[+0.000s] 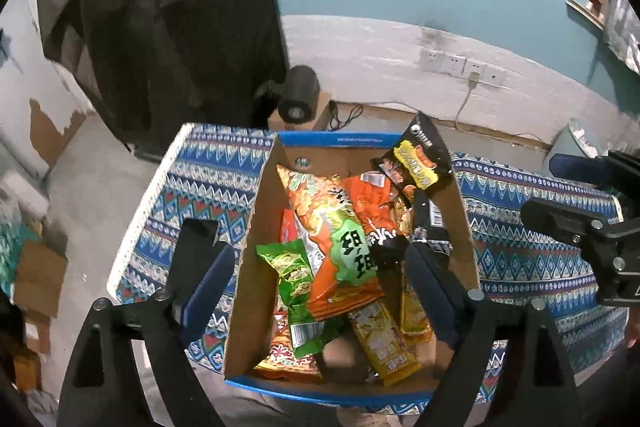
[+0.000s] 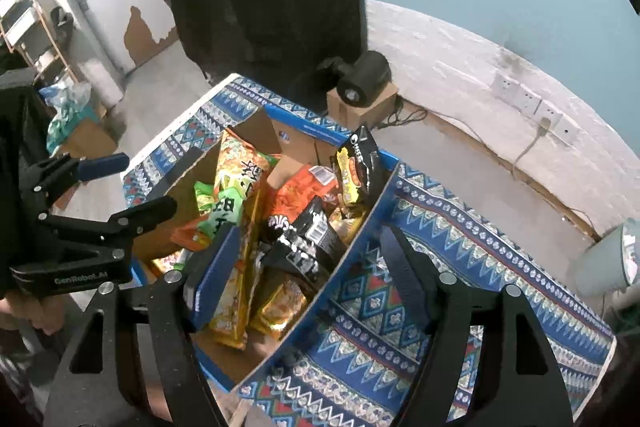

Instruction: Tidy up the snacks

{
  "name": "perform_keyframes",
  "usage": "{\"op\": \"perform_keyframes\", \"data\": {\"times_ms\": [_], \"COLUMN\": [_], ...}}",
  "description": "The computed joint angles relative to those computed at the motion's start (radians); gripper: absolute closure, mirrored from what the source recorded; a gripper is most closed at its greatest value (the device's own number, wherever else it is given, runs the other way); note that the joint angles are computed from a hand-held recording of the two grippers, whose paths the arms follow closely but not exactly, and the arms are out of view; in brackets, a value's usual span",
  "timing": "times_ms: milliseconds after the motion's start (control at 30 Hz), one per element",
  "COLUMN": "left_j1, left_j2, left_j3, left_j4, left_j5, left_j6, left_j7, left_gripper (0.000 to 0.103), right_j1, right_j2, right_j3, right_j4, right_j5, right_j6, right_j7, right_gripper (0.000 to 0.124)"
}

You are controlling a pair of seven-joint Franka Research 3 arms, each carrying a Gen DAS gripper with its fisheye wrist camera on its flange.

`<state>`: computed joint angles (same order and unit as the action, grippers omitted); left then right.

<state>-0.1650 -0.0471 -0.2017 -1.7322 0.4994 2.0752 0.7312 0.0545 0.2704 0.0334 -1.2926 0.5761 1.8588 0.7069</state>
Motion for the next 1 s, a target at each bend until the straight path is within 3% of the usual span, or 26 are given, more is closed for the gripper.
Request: {"op": "perform_keyframes", "data": {"times_ms": [500, 1000], "left_j1": [-0.032, -0.047], "left_j2": [-0.042, -0.025], "left_j3": [-0.030, -0.036], "left_j4": [0.003, 0.020], "left_j5": [0.035, 0.049], "left_j6": [0.015, -0.003], "left_j7": [-0.013, -0.026], "left_gripper": [0.012, 0.012], "right_j1": [-0.040, -0.056], "right_j2": [-0.143, -0.150], "right_j3": [-0.044, -0.063], "right_j4": [-0.192, -0.215], "right_j5": [0.065, 0.087], "right_j6": [0.099, 0.089], "right_j7": [-0.120, -0.143], "right_gripper": [0.047, 0.046]}}
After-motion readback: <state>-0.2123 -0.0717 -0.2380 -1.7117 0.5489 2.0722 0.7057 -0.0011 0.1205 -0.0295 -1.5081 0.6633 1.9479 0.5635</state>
